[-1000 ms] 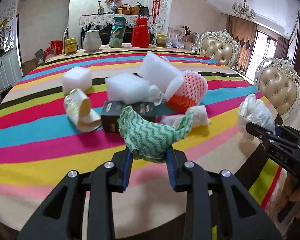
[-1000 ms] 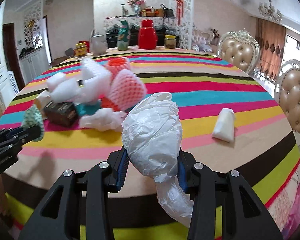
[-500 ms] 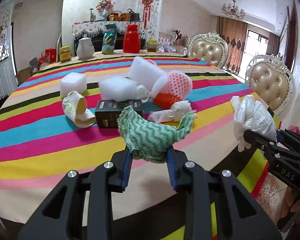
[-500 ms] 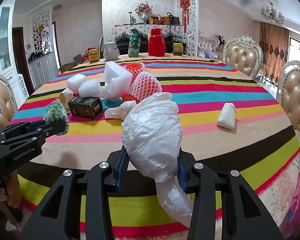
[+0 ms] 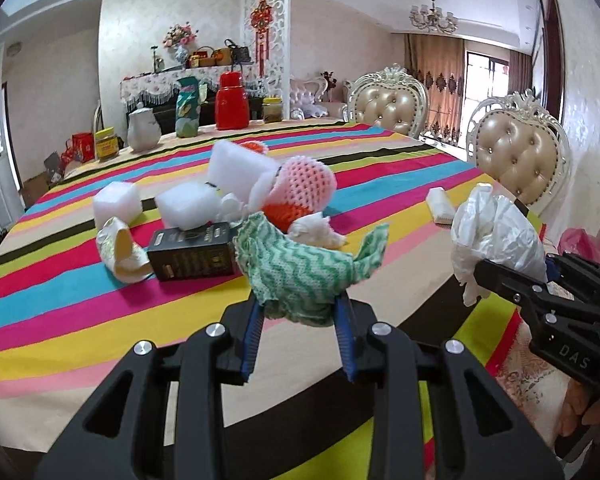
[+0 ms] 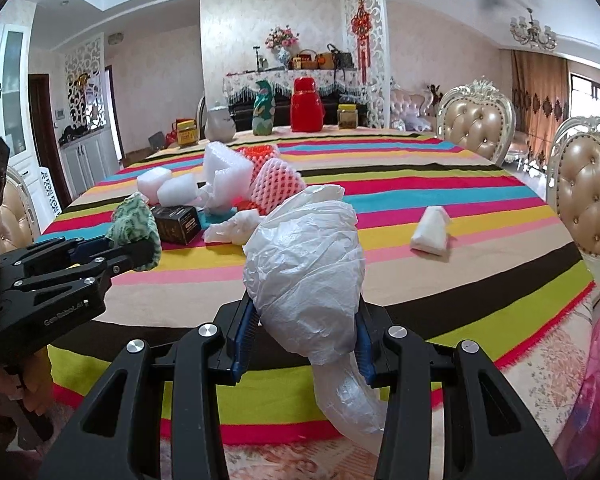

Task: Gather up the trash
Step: 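Lift and carry the bag and cloth with both tools to the pink trash bin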

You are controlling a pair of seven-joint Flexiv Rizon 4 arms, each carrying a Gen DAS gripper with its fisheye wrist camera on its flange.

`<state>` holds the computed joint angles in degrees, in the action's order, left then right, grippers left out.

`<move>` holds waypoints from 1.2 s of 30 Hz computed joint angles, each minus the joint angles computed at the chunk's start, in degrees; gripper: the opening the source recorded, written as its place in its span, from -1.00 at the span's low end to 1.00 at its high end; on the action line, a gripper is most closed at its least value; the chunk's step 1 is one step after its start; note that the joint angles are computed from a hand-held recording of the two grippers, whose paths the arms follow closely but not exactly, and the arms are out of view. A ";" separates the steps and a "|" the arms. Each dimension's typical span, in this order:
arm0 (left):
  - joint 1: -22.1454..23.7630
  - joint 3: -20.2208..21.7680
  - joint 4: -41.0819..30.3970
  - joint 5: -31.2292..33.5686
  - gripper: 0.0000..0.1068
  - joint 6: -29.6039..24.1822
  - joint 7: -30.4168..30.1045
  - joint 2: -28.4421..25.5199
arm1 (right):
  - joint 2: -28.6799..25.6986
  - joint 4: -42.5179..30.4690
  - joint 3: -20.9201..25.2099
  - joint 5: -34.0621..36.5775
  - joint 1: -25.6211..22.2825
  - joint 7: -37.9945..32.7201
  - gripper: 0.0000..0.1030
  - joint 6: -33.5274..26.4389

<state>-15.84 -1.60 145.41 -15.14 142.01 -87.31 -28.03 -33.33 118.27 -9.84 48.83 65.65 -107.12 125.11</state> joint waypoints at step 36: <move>-7.24 -13.83 -30.49 16.64 -0.39 -17.56 9.43 -11.54 | 1.22 16.01 15.52 13.32 -29.25 7.69 -0.20 28.03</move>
<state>-23.08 -15.44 114.92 1.50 124.45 -77.88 -39.57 -32.11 134.28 5.68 62.15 36.41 -99.43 153.14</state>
